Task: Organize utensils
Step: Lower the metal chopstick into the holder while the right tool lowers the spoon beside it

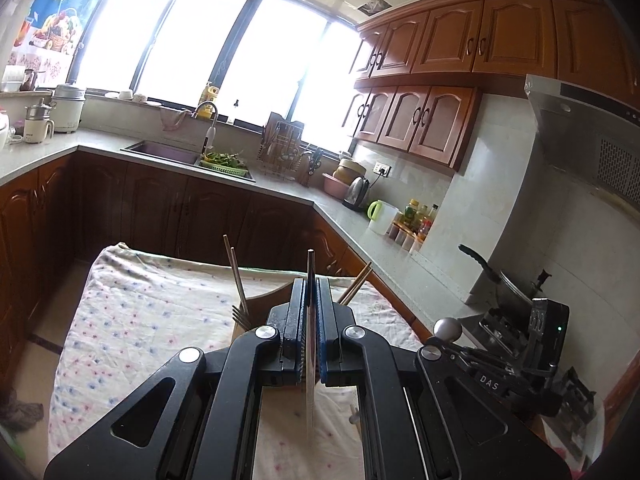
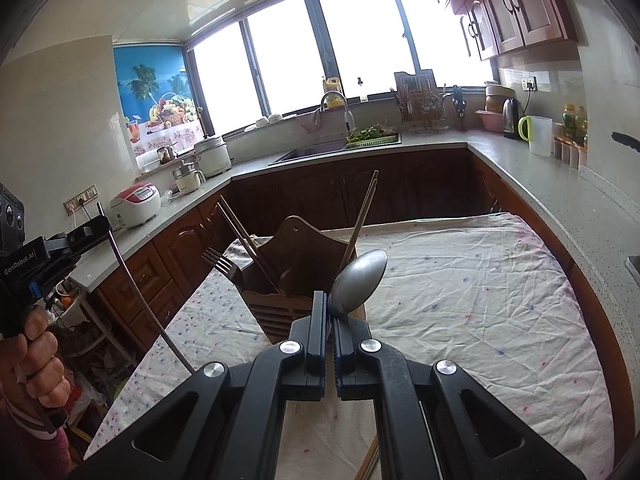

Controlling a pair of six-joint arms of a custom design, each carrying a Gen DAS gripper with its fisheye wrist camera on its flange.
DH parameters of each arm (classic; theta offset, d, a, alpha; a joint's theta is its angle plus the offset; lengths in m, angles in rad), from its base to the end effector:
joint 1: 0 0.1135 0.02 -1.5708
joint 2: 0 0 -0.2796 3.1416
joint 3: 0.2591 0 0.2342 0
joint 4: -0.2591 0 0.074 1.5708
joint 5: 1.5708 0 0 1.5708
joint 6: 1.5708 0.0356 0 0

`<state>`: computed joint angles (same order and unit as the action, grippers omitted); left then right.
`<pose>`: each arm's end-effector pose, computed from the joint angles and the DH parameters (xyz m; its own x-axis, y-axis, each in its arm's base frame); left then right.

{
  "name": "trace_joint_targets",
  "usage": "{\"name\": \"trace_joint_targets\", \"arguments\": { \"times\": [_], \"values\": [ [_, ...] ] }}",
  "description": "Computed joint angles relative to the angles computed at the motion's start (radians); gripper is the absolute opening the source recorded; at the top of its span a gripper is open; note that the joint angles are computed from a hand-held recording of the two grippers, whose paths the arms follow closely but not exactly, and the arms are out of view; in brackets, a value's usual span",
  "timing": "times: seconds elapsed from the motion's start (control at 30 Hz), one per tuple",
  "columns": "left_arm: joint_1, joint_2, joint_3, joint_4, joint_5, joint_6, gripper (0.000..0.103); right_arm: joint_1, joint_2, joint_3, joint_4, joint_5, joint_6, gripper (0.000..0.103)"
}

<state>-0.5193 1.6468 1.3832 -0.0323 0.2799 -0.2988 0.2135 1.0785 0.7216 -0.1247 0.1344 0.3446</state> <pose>0.3241 -0.1966 0.3597 -0.4499 -0.0687 -0.8904 0.6006 0.7147 -0.3586 0.2138 0.0415 0.2864 -0.4578 0.2433 -0.8551 0.0645 0.9684 0.2410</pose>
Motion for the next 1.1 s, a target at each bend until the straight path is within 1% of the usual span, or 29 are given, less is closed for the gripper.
{"name": "trace_joint_targets", "arguments": {
  "times": [0.23,0.63,0.8,0.9,1.1],
  "values": [
    [0.016,0.065,0.129,0.011,-0.015,-0.025,0.003,-0.034,0.081,0.092,0.036,-0.014,-0.036,0.002],
    [0.042,0.246,0.319,0.039,-0.111,-0.085,0.003,-0.108,0.240,0.232,0.125,-0.049,-0.071,0.003],
    [0.041,0.319,0.359,0.081,-0.148,-0.115,0.003,-0.122,0.300,0.256,0.161,-0.042,-0.090,0.003],
    [0.032,0.363,0.382,0.090,-0.168,-0.115,0.003,-0.124,0.332,0.260,0.177,-0.039,-0.097,0.002],
    [0.017,0.416,0.369,0.128,-0.193,-0.117,0.003,-0.107,0.404,0.258,0.214,-0.019,-0.106,0.003]
  ]
}}
